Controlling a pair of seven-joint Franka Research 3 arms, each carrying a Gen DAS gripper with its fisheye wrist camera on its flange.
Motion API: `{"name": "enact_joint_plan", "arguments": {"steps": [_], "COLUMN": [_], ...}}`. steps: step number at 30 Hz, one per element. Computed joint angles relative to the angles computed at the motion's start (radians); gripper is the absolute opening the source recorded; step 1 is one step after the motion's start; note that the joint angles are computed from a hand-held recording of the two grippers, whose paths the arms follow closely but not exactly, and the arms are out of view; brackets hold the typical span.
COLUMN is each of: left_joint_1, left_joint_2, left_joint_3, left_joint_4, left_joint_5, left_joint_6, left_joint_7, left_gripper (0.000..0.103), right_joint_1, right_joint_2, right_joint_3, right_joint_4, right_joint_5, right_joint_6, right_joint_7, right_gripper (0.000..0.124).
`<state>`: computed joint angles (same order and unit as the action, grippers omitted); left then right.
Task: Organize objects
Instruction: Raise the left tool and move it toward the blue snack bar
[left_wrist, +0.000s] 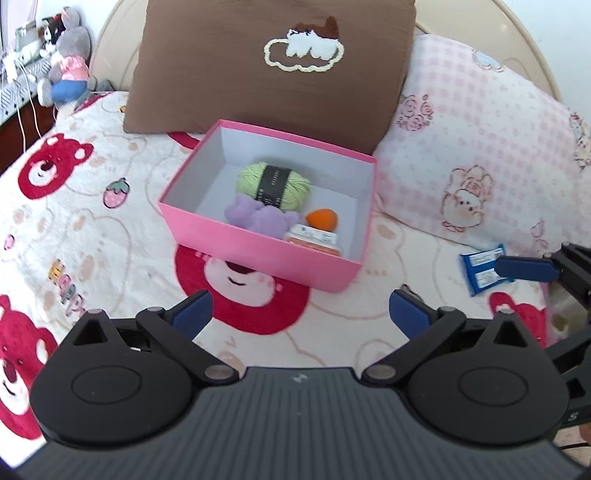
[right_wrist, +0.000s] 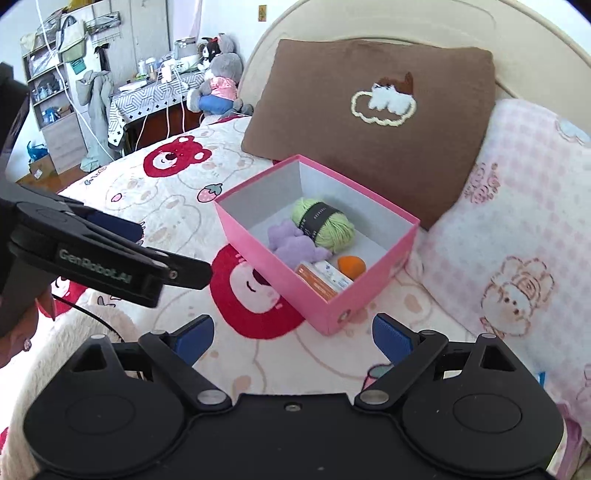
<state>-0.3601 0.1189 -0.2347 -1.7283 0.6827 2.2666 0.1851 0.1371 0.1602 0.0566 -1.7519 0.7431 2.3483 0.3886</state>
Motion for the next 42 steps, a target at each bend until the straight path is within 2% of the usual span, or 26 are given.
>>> {"name": "enact_joint_plan", "arguments": {"steps": [9,16,25,36,39,42], "left_joint_1": [-0.016,-0.052,-0.12,-0.202,-0.204,-0.204], "left_joint_2": [0.002,0.075,0.219,0.438,0.481,0.51], "left_joint_3": [-0.011,-0.014,0.004,0.044,0.054,0.067], "left_joint_4": [0.013,0.091,0.253,0.536,0.579,0.598], "left_joint_5": [0.005,-0.019,-0.058,-0.14,-0.168,-0.196], "left_joint_6": [0.027,-0.004,-0.046,-0.102,-0.061,-0.004], "left_joint_7": [-0.032,0.001,0.09,0.227,0.251,0.245], "left_gripper": [0.103,0.103,0.103,0.103,0.103,0.103], "right_joint_1": [-0.032,-0.058,-0.093,-0.147,-0.166,-0.203], "right_joint_2": [-0.029,-0.045,-0.041,0.024,0.044,0.075], "right_joint_3": [-0.029,-0.048,-0.072,-0.084,-0.079,-0.066], "right_joint_4": [-0.026,-0.059,-0.083,-0.039,-0.027,0.001], "right_joint_5": [-0.005,-0.008,-0.052,-0.076,-0.047,0.053], "right_joint_6": [-0.019,-0.012,-0.008,0.009,0.028,0.014], "right_joint_7": [0.019,0.021,0.039,0.081,0.059,0.005], "right_gripper": [0.095,0.095,0.095,0.095,0.095,0.095]}}
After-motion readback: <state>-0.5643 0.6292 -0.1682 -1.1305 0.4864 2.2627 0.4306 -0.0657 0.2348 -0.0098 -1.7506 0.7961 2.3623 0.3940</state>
